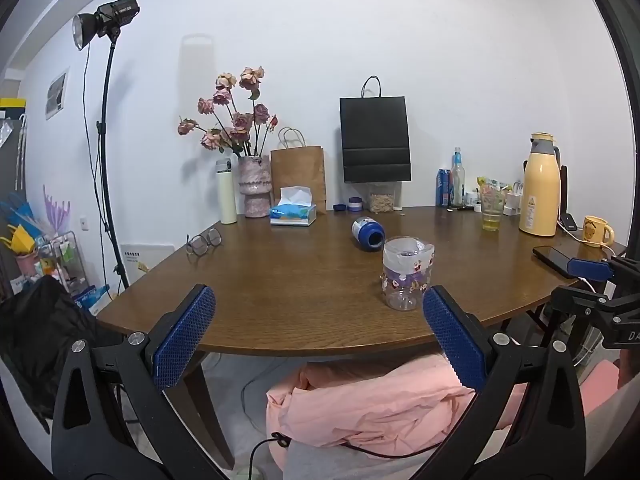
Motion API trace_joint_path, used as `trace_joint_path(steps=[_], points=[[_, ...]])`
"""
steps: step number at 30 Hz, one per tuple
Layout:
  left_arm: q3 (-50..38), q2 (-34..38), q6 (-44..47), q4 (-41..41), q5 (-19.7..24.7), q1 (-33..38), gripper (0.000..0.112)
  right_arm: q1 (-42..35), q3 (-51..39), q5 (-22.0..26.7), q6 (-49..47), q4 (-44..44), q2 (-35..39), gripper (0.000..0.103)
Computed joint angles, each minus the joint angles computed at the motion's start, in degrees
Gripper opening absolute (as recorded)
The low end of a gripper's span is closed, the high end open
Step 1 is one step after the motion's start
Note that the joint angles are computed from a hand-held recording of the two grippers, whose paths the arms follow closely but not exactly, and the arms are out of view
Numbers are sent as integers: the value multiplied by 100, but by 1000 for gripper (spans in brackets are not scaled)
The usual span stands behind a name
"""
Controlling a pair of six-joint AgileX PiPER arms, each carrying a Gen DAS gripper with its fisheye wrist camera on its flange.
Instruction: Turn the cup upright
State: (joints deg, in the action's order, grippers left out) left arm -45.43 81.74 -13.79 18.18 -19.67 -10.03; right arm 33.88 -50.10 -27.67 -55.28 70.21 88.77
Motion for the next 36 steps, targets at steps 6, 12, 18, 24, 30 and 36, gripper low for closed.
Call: trace_joint_path(steps=[6,12,18,24,30,36], points=[[-25,127,414,-467,-46,-130,103,-30,-3,45,106,-65,38,84],[-21,115,449,-500,-40,-141,103,-37,20,40,131,-89,18,84],[-23,111,453,-497,-42,-135,103,-19,80,-32,161,-89,-42,84],[-70,101,370,-410,-6,-105,103,-27,43,-12,102,-29,-45,84],[-87,97,329,-362,7,-96,103,-30,40,-14,90,-27,-48,84],[-145,95,328,-360,50,-90,103,-24,40,-29,75,-17,-52,84]])
